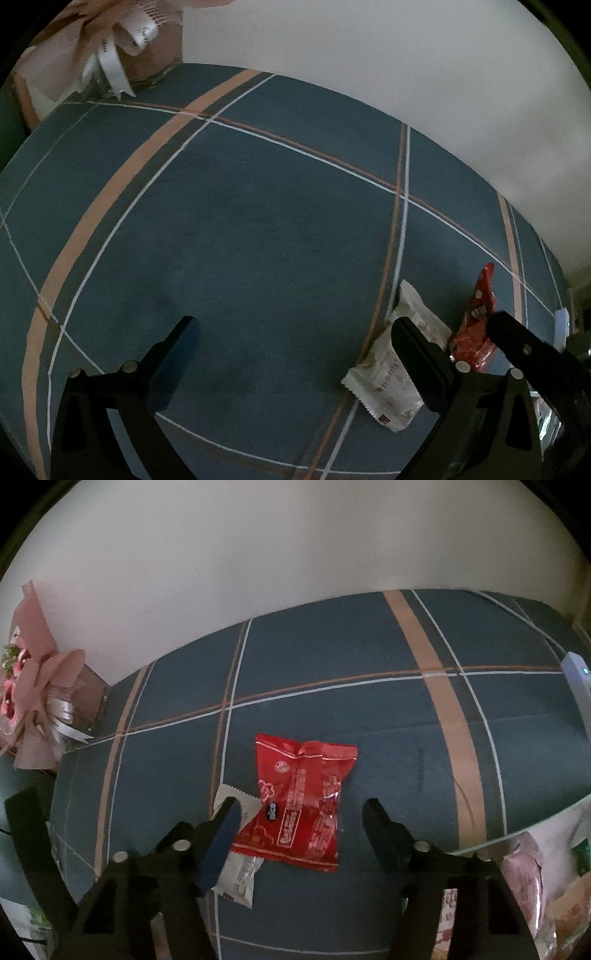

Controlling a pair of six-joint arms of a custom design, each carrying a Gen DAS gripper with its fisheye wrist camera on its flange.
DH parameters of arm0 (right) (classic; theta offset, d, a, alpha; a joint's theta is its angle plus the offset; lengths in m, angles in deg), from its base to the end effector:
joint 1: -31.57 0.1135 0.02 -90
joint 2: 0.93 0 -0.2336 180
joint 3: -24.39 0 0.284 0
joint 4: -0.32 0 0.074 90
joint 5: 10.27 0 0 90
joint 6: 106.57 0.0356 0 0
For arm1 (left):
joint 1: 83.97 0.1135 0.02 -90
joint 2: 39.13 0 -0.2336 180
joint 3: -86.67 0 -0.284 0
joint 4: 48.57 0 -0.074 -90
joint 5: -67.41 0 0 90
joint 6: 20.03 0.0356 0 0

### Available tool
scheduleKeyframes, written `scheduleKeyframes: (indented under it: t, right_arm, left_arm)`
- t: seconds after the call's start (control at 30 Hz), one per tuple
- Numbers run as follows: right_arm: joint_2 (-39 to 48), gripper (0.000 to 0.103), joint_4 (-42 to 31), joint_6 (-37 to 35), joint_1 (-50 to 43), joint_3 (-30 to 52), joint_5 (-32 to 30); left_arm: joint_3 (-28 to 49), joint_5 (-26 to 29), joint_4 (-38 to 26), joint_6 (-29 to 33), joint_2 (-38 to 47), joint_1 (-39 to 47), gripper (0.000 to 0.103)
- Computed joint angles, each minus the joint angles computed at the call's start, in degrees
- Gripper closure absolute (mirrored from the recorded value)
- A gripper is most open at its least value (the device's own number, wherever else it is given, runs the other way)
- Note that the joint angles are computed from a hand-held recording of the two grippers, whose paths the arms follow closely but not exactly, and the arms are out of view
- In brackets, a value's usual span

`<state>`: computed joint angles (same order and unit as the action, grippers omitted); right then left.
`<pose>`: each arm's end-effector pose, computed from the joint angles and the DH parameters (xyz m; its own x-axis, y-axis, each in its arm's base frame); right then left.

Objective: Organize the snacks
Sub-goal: 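Grasp the white printed pack with the left gripper while the right grasps the red pouch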

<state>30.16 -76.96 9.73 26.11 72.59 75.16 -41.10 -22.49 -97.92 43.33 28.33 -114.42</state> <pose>0.1455 -0.0111 0.2227 -0.7496 0.5153 -0.4153 0.4323 0.8564 0.2824 0.2168 -0.1275 0.1557 -0.9235 0.0228 -0.3830 0.1044 0.9754 -0.1939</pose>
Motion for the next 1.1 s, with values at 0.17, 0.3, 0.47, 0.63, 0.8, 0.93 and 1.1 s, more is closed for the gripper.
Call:
scheduleKeyframes:
  t: [0.17,0.3,0.47,0.63,0.8,0.93,1.1]
  right_arm:
    - [3.09,0.049,1.38,-1.99,-2.56,0.36,-0.6]
    - [4.79,0.049,1.16,-3.2,-3.11,1.53,0.32]
    - [5.31,0.049,0.34,-5.39,-4.94,1.64,-0.16]
    - [5.98,0.049,0.12,-6.4,-6.43,0.98,-1.55]
    - [6.93,0.049,1.19,-6.77,-6.44,-0.21,-2.08]
    - [6.88,0.052,1.55,-6.59,-5.71,-1.03,-2.19]
    - [6.03,0.053,0.26,-6.29,-4.52,-0.88,-1.39]
  left_arm:
    - [0.26,0.58,0.18,1.96,-0.57,-1.91,0.001]
    - [0.69,0.89,0.24,3.82,-0.68,-4.06,0.001]
    - [0.82,1.78,0.49,5.6,0.39,-7.03,0.001]
    - [0.69,0.59,0.47,6.21,1.33,-9.9,0.008]
    - [1.3,-0.68,1.13,7.5,2.9,-10.95,0.028]
    - [1.7,-1.33,-0.11,6.16,2.25,-9.41,0.038]
    - [1.54,-2.88,-2.02,3.25,0.8,-6.99,0.049]
